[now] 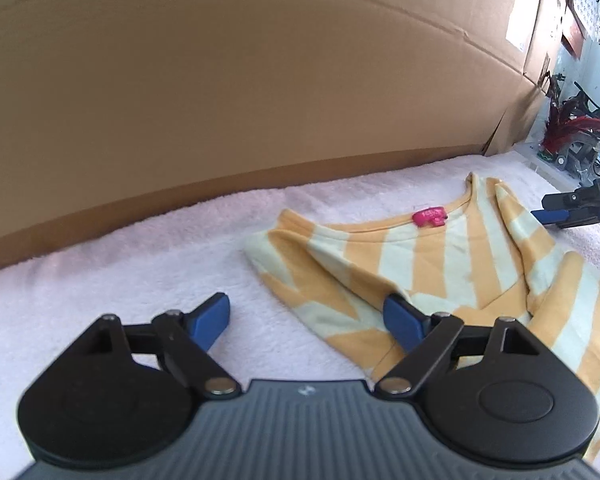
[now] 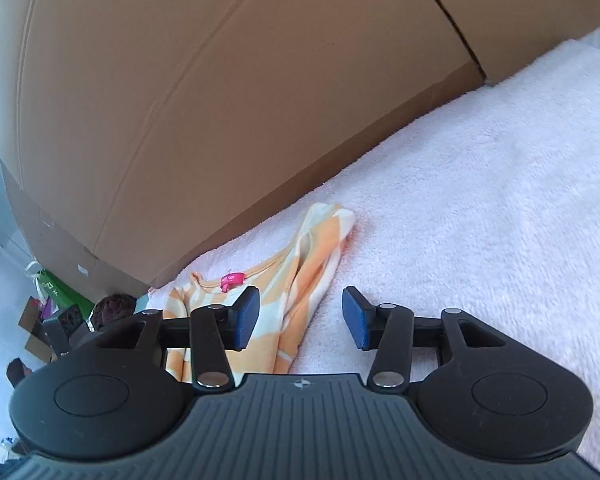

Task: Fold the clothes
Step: 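Close the left gripper on the shirt shoulder near the collar tag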

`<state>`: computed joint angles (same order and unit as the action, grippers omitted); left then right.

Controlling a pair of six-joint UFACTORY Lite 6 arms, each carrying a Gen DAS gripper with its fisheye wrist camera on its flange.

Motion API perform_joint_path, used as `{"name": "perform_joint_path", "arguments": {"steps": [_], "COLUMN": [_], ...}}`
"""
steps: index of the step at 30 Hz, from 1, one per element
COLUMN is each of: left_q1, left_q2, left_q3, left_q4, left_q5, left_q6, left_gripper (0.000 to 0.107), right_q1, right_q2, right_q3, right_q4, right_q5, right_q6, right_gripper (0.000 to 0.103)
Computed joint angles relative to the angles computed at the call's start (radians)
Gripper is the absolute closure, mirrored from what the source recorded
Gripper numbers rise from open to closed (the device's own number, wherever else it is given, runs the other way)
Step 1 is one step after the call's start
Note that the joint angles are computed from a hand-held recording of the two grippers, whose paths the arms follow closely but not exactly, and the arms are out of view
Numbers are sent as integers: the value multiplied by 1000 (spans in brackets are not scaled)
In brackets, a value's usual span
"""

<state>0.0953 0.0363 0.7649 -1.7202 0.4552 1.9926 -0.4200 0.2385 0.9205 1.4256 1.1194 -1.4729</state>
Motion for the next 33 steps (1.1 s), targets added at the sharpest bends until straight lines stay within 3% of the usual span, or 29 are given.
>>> {"name": "perform_joint_path", "arguments": {"steps": [4, 9, 15, 19, 24, 30, 33], "left_q1": [14, 147, 228, 180, 75, 136, 156], "left_q2": [72, 112, 122, 153, 186, 254, 262], "left_q3": [60, 137, 175, 204, 214, 249, 253], "left_q4": [47, 266, 283, 267, 178, 178, 191], "left_q5": [76, 258, 394, 391, 240, 367, 384], "left_q6": [-39, -226, -291, -307, -265, -225, -222], "left_gripper": [8, 10, 10, 9, 9, 7, 14], "right_q1": [53, 80, 100, 101, 117, 95, 96], "right_q2": [33, 97, 110, 99, 74, 99, 102], "right_q3": [55, 128, 122, 98, 47, 59, 81], "right_q4": [-3, 9, 55, 78, 134, 142, 117], "right_q5": [-13, -18, -23, -22, -41, 2, -10], "right_q6": [-6, 20, -46, -80, -165, -151, -134], "right_gripper": [45, 45, 43, 43, 41, 41, 42]}}
